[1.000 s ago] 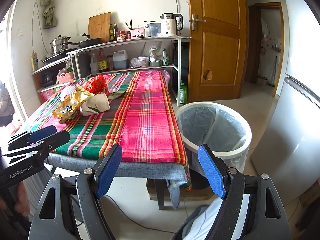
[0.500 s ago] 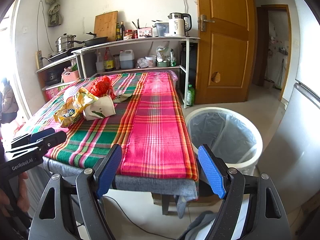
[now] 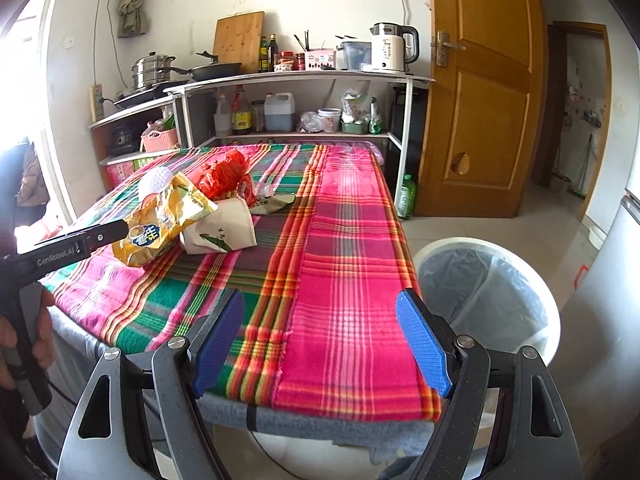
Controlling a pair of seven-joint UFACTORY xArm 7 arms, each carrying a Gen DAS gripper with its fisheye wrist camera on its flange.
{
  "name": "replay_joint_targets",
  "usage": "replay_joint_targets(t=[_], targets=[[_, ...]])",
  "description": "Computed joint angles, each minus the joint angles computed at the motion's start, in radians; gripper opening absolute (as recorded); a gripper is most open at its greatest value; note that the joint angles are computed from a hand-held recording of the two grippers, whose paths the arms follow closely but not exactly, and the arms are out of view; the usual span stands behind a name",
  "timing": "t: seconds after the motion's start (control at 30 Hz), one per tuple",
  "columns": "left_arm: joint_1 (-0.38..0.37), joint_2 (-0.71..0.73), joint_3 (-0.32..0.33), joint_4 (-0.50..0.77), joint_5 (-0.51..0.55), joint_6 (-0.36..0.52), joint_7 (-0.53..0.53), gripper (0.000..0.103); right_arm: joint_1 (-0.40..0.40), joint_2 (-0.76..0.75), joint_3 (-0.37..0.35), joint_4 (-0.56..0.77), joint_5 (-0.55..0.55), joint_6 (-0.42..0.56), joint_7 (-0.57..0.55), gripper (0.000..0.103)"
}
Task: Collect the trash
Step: 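Lower the left gripper onto the yellow snack bag and close it, then lift the yellow bag with the left gripper while the right gripper grasps the white paper cup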
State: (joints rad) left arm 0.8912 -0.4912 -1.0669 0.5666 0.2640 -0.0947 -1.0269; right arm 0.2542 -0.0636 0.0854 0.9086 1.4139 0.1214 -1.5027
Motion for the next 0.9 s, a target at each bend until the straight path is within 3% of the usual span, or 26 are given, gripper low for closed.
replay_joint_targets(t=[0.2,0.37,0.5,0.67,0.77,0.9], targets=[[0.117,0.115,-0.078,0.045,0.013,-0.033,0.050,0.062,0.001,0.053,0.018,0.040,-0.069,-0.012,0.052,0.079],[0.158,0.176,-0.129,0.062,-0.006,-0.058,0.118,0.061,-0.008,0.087,0.037,0.069,-0.113,-0.021,0.086,0.079],[0.183,0.184,-0.176,0.071,-0.034,-0.046,0.148,0.044,-0.018,0.112,0.052,0.090,-0.140,-0.033,0.111,0.079],[0.188,0.166,-0.191,0.070,-0.042,-0.039,0.149,0.026,-0.033,0.125,0.071,0.096,-0.160,-0.042,0.132,0.079],[0.163,0.165,-0.170,0.063,-0.042,-0.055,0.158,0.008,-0.038,0.126,0.078,0.092,-0.177,-0.047,0.149,0.078],[0.095,0.178,-0.107,0.043,-0.068,-0.091,0.184,0.004,-0.043,0.133,0.083,0.093,-0.214,-0.051,0.185,0.077]])
